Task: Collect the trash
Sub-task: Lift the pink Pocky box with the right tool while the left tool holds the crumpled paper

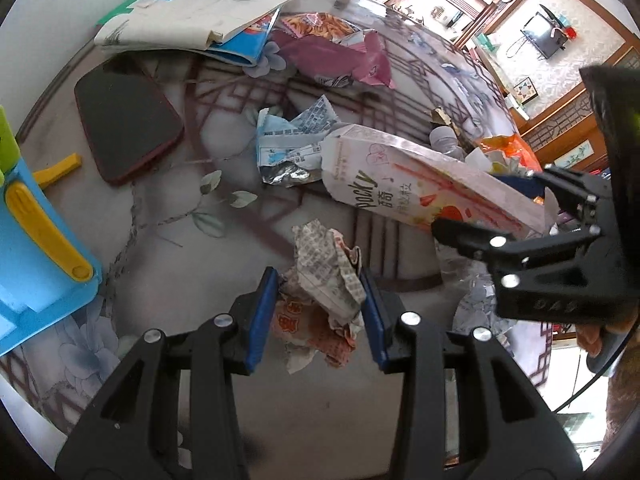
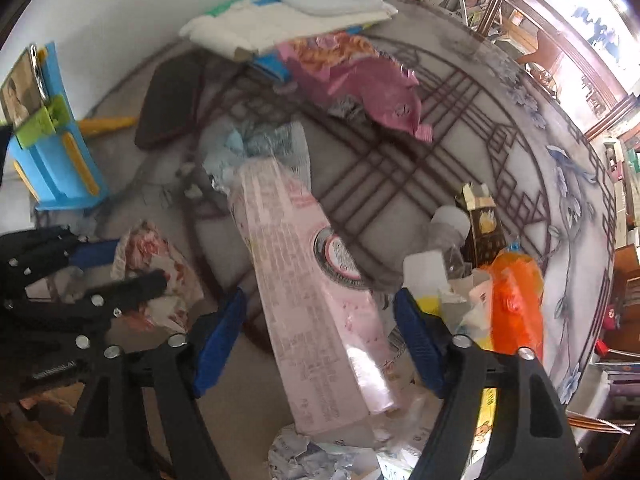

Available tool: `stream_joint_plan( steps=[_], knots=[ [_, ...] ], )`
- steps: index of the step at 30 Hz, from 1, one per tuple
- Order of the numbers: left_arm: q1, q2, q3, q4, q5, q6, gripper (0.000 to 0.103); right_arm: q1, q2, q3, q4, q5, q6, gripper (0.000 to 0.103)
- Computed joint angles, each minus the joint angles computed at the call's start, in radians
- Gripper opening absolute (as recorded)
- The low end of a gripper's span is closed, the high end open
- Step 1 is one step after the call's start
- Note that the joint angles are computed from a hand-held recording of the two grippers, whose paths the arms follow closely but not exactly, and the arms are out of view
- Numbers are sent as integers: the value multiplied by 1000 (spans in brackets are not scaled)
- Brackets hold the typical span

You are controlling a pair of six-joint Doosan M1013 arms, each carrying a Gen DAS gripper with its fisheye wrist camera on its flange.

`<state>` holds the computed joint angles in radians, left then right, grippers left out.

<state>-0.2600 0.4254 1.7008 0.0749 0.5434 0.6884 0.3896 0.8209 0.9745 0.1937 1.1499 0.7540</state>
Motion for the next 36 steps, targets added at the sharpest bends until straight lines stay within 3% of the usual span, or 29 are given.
stream_joint_plan(
  steps=[2,4,7,11,15,23,31,36],
  knots=[
    [0,4,-6,-6,-2,10,39,-2,-8,15,10,-7,-7,45],
    [0,6,-10,-14,-5,25,39,-6,-23,38,28,-27,-19,44],
    [-1,9,-16,-31,-9,51,39,-12,-69,103,58,-128,-18,43],
    [0,14,-25,-49,-13,76,39,-28,-117,159,136,-207,-9,43],
    [-5,13,-31,-29,-25,80,39,-60,-152,194,242,-246,14,43],
    [-27,16,-71,37,-56,80,39,-126,-199,252,394,-348,158,44],
    [-48,37,-134,32,-81,167,39,-186,-223,299,452,-411,300,44],
    [-67,51,-179,40,-93,211,39,-214,-250,349,446,-497,373,44]
  ],
)
